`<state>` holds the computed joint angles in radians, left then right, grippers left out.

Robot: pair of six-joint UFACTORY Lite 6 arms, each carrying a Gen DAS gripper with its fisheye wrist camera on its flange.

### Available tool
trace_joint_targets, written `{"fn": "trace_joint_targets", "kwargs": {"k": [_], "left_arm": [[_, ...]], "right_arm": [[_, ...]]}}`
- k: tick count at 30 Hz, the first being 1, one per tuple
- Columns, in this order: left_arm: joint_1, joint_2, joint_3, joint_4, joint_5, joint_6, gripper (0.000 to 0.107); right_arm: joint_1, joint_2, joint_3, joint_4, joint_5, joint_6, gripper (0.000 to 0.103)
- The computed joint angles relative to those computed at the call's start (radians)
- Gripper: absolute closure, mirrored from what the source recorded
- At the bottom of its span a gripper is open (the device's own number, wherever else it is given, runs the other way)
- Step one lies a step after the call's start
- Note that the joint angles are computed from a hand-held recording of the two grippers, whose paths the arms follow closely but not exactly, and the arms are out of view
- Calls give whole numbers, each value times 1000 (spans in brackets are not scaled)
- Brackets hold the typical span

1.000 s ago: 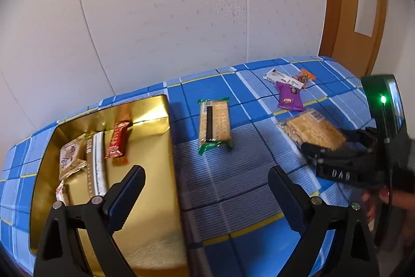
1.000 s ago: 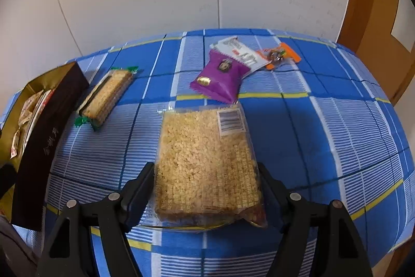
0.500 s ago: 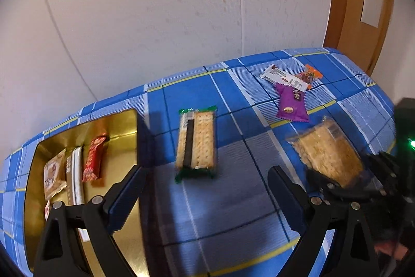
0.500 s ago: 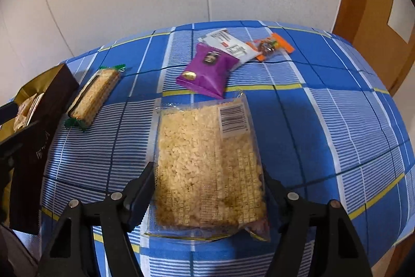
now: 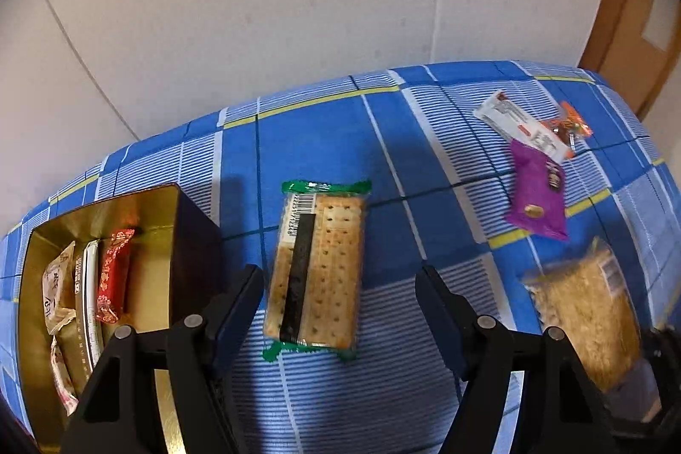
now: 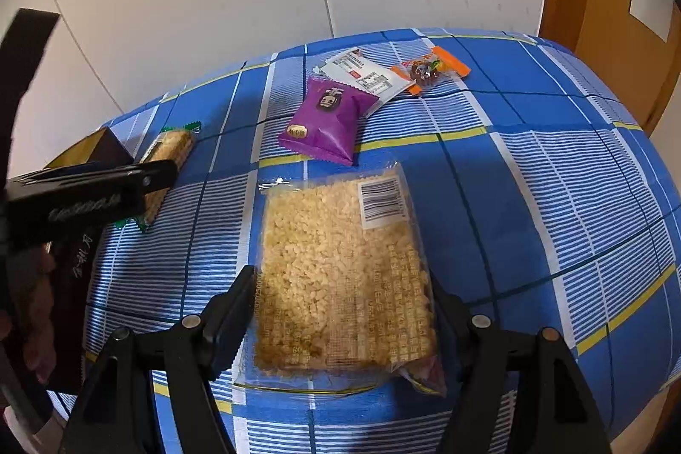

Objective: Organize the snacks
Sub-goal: 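Grasp the clear cereal bag with the right gripper while the left gripper approaches the green cracker pack, then grasp the green cracker pack with the left gripper, place it in the tray, open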

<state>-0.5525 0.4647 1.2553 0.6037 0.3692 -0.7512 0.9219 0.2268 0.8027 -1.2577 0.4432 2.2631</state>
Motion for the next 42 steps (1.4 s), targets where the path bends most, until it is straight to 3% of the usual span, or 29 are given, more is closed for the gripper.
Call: {"fn": "trace_joint_targets", "kwargs": {"k": [7, 11, 13, 17, 23, 31, 37, 42], "left_arm": [[0, 73, 44, 94, 11, -57, 35], [3, 86, 49, 94, 0, -50, 45], [4, 73, 31, 62, -28, -13, 57], [-11, 22, -46, 127, -75, -76, 58], [-76, -54, -170, 415, -99, -387, 57], [-44, -23, -122, 206, -119, -221, 58], [-49, -77, -190, 367, -140, -385, 59], [-48, -211, -305, 477, -173, -505, 59]], "right_arm": [[-10, -17, -26, -64, -26, 80, 29], [-12, -16, -26, -71, -29, 92, 29], [-15, -15, -24, -70, -31, 86, 29], [-16, -16, -26, -75, -32, 90, 29], [-16, -12, -24, -75, -30, 90, 29], [-11, -10, -21, -77, -26, 102, 29], [-16, -6, -15, -68, -25, 85, 29], [-13, -4, -14, -67, -20, 87, 29]]}}
